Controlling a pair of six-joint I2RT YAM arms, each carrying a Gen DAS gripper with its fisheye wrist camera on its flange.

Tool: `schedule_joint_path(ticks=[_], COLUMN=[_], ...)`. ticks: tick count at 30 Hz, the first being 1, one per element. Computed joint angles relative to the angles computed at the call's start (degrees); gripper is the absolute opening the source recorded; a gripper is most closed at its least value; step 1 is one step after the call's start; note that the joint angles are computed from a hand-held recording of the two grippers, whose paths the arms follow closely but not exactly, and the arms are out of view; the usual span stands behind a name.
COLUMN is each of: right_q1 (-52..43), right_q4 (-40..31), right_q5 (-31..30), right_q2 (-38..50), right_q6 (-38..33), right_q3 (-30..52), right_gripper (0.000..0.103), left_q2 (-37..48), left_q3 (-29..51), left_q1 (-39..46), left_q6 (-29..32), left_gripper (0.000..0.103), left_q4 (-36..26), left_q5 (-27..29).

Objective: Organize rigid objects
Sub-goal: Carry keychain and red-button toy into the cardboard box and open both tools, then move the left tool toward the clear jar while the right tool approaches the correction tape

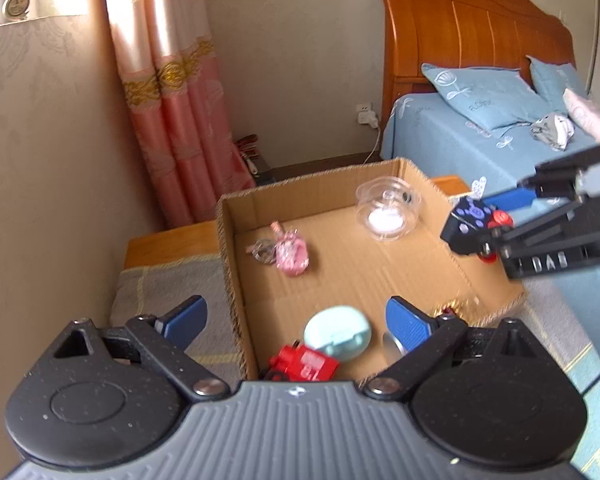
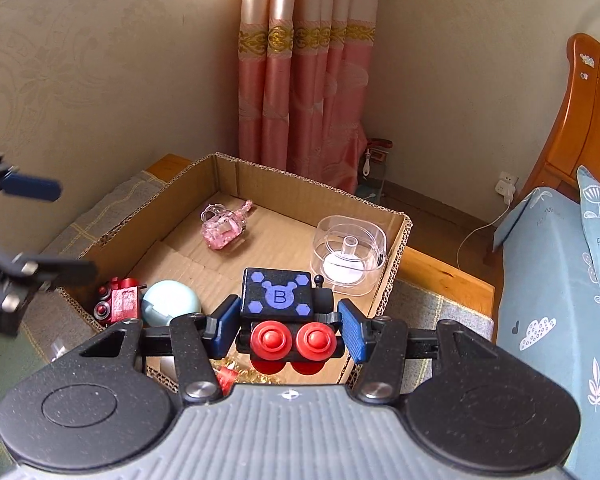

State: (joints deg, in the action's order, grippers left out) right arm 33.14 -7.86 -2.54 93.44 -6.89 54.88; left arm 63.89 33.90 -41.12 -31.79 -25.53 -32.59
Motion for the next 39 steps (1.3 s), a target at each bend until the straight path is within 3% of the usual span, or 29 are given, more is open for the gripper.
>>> schedule_joint_path(ticks=[2, 3, 5, 8, 13, 19, 29, 33, 39], right_q1=[0.2, 0.4, 0.6, 0.8, 2.9, 4.9, 8.4, 9.4, 7.3], right_q4=[1.1, 2.5, 5.4, 5.9, 5.0, 3.8, 6.1, 10.8, 15.8], right_q5=[0.6, 0.9, 1.0, -0.2, 4.4, 8.8, 15.9, 20.7, 19.4], right_q2=[0.6, 0.4, -0.5, -2.5, -5.4, -10.8, -19.1, -17.4, -8.7], right_q6=[0.9, 1.2, 1.2, 1.5, 2.0, 6.1, 15.4, 19.9, 24.0], right_q3=[0.2, -0.4, -2.1, -4.0, -6.4, -11.7, -24.6, -29.6, -32.7], right_gripper=[0.062, 0.081, 0.103, 0.103, 0.103, 0.103, 0.103, 0.103, 0.103], left_q2=[-0.8, -1.4, -2.7, -3.9, -3.3, 0.4, 5.2, 7.5, 9.9], left_q3=[-0.6, -0.9, -1.8, -2.5, -2.6, -1.5, -3.5, -4.7, -7.1], left_q1=[-2.7, -3.8, -6.0, -8.6, -14.2, -21.8, -27.7, -30.1, -35.4], left_q6=[-2.4, -3.7, -6.7, -10.2, -17.2, -29.7, -41.0, -43.2, -47.7], left_gripper=[0.096, 0.096, 0.096, 0.096, 0.097, 0.1, 0.1, 0.1, 0.1], left_q4=[-2.3, -3.2, -4.7, -6.4, -10.2, -17.2, -17.2, -15.3, -14.2], left_q5=[-2.4, -3.3, -4.6, -6.4, -10.3, -14.5, -12.6, -11.2, -8.9])
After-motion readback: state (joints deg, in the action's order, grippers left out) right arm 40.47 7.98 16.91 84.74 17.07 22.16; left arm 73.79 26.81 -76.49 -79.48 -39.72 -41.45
